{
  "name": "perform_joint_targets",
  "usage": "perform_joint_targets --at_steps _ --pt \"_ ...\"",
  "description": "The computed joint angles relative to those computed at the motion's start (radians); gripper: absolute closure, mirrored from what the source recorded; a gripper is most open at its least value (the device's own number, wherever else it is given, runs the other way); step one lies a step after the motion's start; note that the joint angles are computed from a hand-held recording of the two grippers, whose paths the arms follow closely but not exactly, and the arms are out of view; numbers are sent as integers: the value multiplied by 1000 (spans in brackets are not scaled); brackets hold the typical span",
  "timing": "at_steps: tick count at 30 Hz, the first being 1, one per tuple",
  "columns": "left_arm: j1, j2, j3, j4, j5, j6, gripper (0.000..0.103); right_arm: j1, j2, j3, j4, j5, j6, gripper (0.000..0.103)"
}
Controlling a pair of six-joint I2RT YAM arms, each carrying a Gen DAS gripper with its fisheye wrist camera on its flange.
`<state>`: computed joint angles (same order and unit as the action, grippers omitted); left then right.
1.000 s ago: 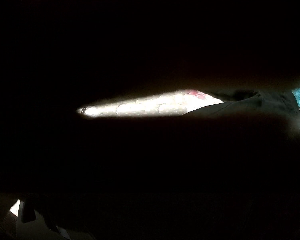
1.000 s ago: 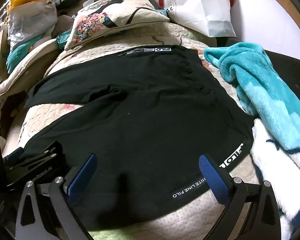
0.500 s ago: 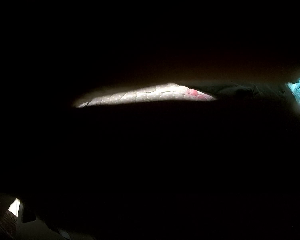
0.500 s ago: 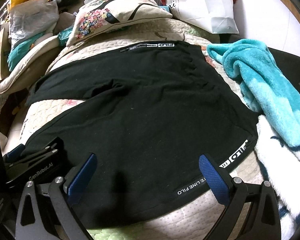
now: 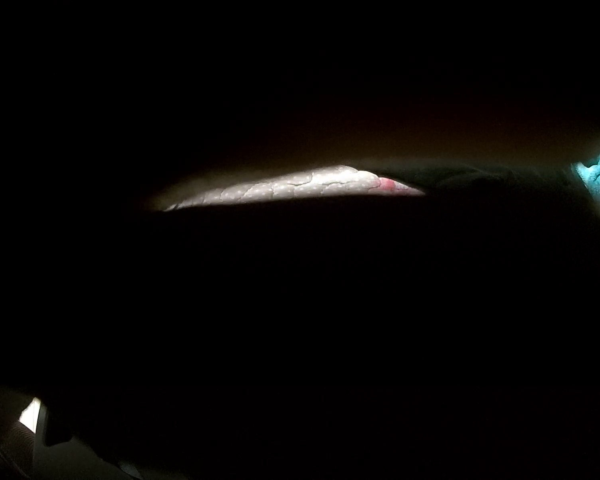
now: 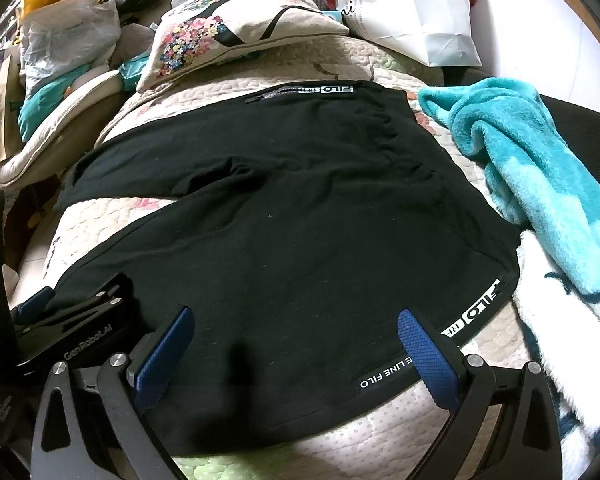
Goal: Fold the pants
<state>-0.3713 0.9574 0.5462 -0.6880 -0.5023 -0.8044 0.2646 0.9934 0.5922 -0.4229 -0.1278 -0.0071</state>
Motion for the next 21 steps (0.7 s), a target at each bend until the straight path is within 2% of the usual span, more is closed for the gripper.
perform_joint_targets --at_steps 21 --pt "1 -4 0 -2 -4 2 0 -4 -15 8 -18 -27 -2 0"
